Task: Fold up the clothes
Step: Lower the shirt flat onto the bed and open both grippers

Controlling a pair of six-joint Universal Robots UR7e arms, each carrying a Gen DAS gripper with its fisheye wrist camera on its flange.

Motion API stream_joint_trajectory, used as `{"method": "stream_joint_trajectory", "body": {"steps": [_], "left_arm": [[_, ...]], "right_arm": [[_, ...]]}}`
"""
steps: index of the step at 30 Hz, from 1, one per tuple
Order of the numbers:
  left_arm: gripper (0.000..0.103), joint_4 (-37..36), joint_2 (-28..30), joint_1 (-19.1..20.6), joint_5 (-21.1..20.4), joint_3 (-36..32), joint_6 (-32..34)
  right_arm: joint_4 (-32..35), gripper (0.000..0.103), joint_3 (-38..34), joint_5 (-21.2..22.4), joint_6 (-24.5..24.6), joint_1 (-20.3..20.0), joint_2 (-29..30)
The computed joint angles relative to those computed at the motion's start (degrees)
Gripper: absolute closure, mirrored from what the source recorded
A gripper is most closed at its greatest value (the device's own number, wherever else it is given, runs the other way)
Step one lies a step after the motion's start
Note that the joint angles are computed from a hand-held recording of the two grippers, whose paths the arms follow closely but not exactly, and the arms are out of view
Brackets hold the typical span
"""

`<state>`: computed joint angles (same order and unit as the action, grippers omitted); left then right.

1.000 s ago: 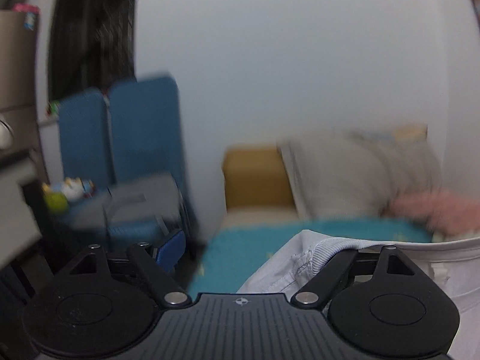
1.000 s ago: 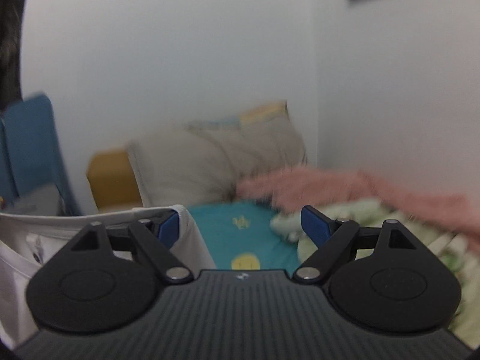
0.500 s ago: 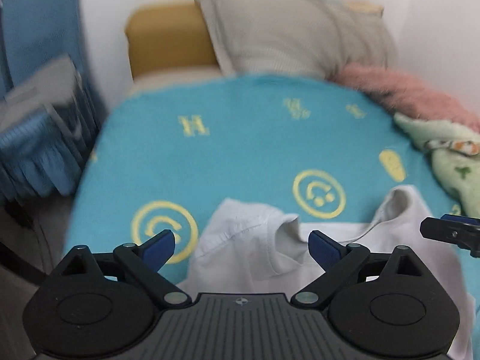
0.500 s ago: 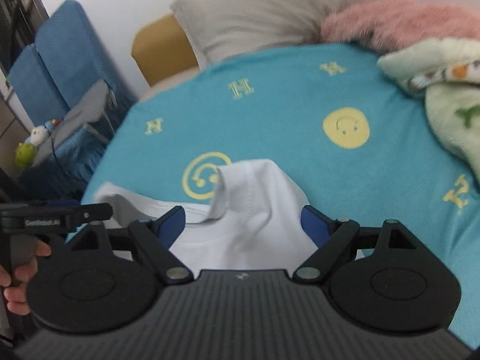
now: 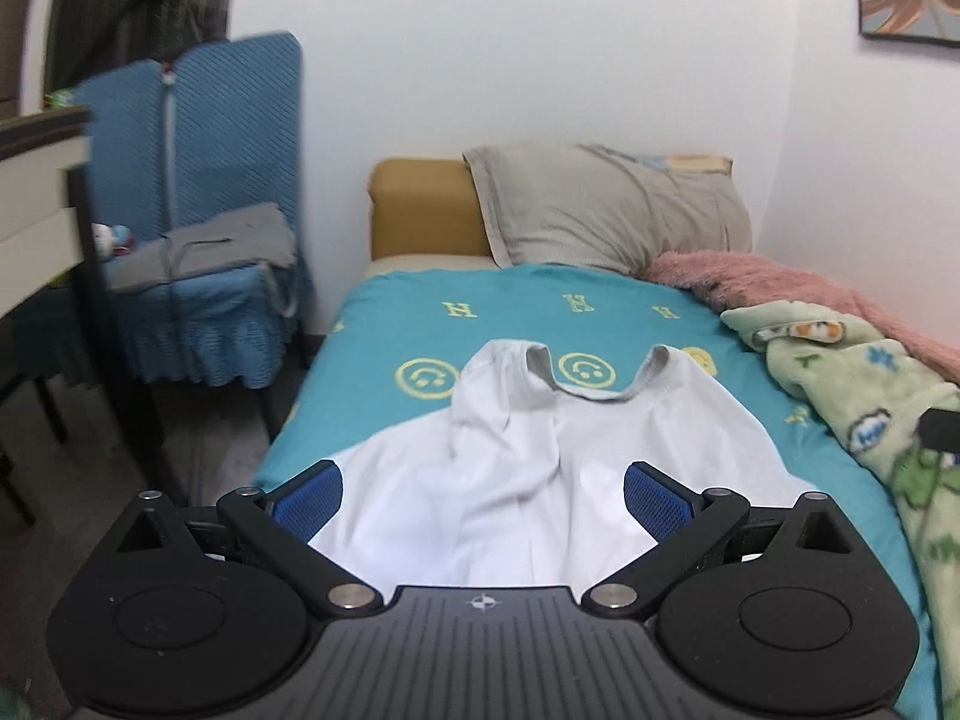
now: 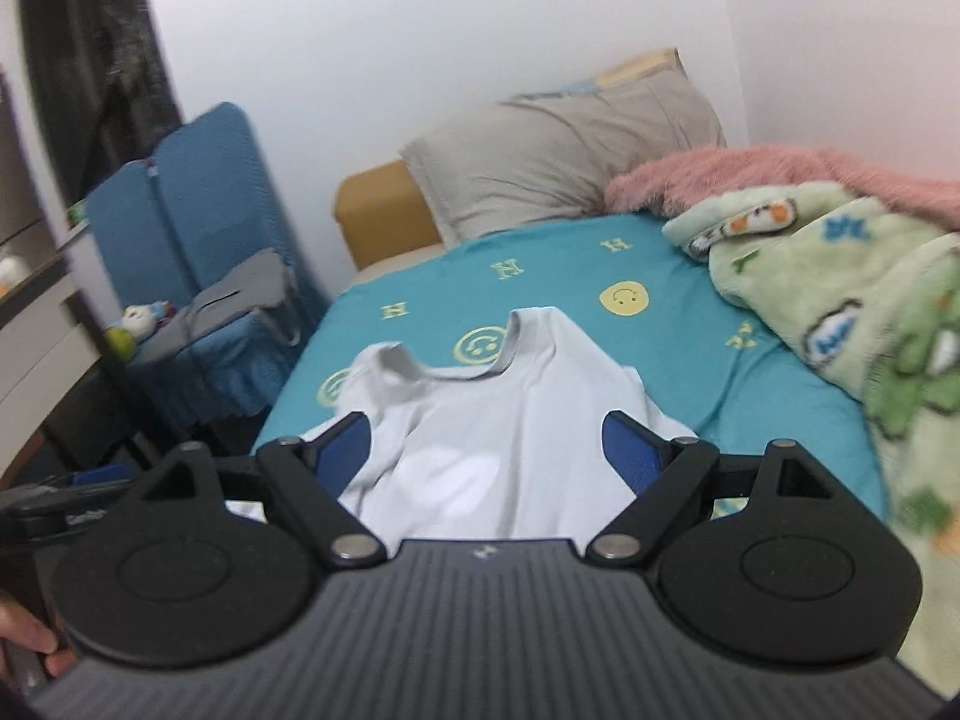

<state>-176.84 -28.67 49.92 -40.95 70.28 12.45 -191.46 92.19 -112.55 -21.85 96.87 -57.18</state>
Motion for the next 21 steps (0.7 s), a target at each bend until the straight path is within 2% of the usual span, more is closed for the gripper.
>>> {"method": "stream_joint_trajectory", "body": {"steps": [4,8,13,18,21], "left_arm": [[0.002,-10.5,-6.3,-5.4,5.0,15.7,-0.9],[0.002,-17.6,-9.1,-9.5,7.8,24.6,-0.1],[0.002,-23.2,-9.0,-11.4,9.7,29.6,0.6],[0.002,-25.4,-8.5,-10.8,9.2,31.6,-2.7],[0.002,-24.5,-8.4,-10.5,8.8,32.3,-4.7]], "right_arm": [[-7.3,0.018,10.7,-0.3,-1.5,2.2,-5.6],[-12.3,0.018,17.7,0.8,-3.4,3.3,-9.1],[-19.9,0.018,24.3,6.2,-4.7,0.7,-10.6],[-21.3,0.018,26.8,5.8,-6.3,-0.1,-11.0],[-22.3,0.018,27.0,7.3,-5.9,-0.5,-11.1]]}}
